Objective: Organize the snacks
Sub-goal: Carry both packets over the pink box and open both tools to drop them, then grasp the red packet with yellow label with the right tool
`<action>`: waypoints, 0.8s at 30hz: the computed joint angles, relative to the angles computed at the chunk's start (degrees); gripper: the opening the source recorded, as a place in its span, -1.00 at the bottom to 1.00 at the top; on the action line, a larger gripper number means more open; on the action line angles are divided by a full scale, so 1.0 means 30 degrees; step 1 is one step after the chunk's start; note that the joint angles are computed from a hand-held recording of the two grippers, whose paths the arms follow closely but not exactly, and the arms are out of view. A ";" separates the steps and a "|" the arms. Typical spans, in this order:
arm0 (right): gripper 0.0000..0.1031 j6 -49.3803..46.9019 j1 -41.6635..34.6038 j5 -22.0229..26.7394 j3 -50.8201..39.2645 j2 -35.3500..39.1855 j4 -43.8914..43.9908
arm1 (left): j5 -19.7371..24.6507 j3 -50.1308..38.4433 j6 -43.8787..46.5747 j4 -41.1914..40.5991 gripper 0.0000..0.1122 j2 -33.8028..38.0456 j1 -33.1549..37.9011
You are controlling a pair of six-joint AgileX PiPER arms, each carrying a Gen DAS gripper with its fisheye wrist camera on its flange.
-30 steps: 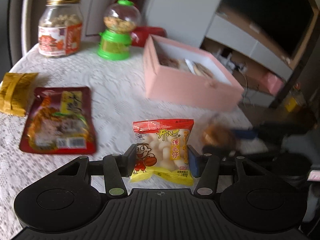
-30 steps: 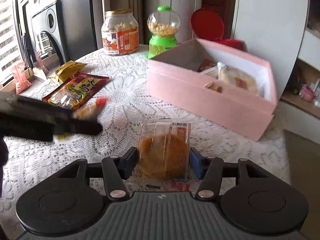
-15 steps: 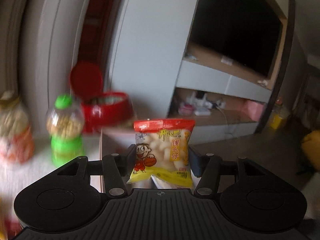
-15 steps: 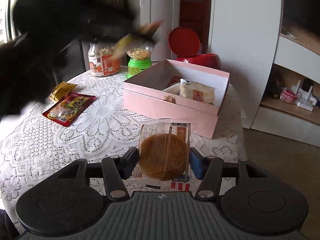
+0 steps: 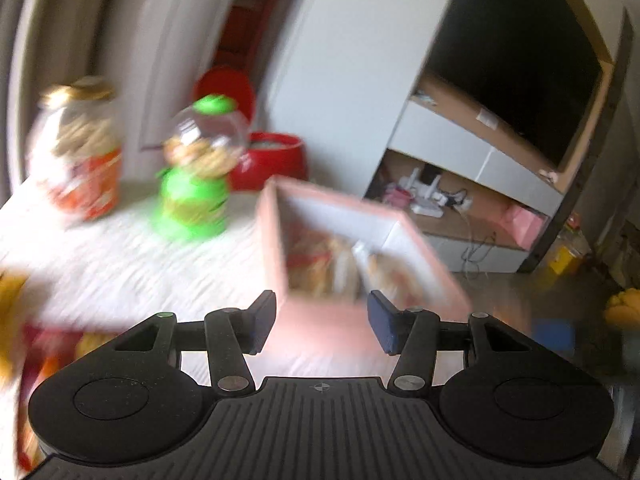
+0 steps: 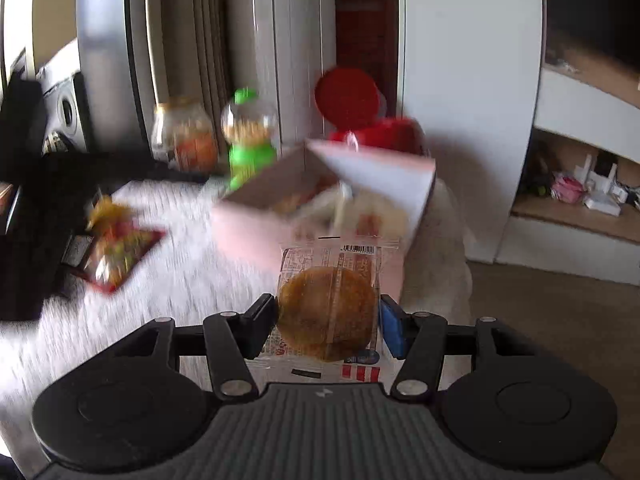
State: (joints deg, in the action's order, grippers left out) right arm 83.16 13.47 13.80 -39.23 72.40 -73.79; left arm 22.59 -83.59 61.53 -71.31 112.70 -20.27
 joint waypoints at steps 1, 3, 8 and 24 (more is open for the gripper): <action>0.08 -0.1910 -0.0420 0.0119 -0.1475 0.0792 0.1394 | 0.0110 0.0900 0.0378 -0.0414 0.00 -0.0460 0.0363; 0.09 -0.4219 -0.1315 0.0141 -0.4457 0.2571 0.3019 | 0.0351 0.2388 0.1025 -0.1121 0.00 -0.1182 0.1076; 0.39 -1.1802 -0.1597 0.3031 -1.2613 0.7806 0.8862 | -0.0445 0.3915 0.0985 -0.1039 0.00 -0.2523 0.2894; 0.40 -2.0892 0.3153 0.8703 -2.1555 1.6066 2.5479 | -0.1590 0.3759 0.2194 -0.4110 0.00 -0.1620 0.8054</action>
